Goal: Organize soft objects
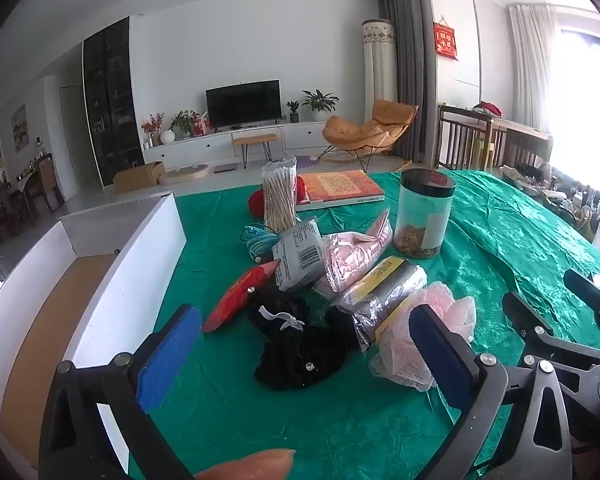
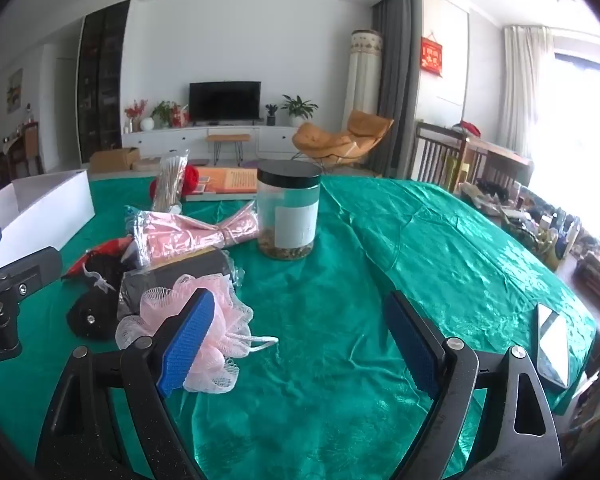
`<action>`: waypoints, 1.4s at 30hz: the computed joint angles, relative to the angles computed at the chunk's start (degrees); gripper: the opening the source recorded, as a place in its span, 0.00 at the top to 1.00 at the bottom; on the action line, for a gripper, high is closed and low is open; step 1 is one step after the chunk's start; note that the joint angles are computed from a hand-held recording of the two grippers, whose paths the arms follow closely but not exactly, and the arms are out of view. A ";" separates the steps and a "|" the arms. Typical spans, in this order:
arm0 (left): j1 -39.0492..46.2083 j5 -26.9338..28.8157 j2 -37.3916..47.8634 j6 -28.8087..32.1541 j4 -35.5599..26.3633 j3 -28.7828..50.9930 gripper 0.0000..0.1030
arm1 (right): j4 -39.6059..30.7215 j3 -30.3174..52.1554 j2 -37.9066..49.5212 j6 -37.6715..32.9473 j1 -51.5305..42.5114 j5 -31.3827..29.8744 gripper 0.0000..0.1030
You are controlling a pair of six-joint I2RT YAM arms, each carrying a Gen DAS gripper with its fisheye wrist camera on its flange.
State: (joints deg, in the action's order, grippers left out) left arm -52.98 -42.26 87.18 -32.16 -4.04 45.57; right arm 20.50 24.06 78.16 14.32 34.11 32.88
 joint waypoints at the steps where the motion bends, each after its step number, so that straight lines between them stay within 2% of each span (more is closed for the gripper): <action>1: -0.05 -0.09 0.05 0.01 0.16 -0.04 0.00 | -0.30 0.09 -0.02 0.02 -0.04 -0.09 0.14; 42: 0.55 -0.16 2.35 -1.14 -2.59 0.55 0.00 | -0.27 -0.05 -0.18 0.25 -0.46 -0.86 0.14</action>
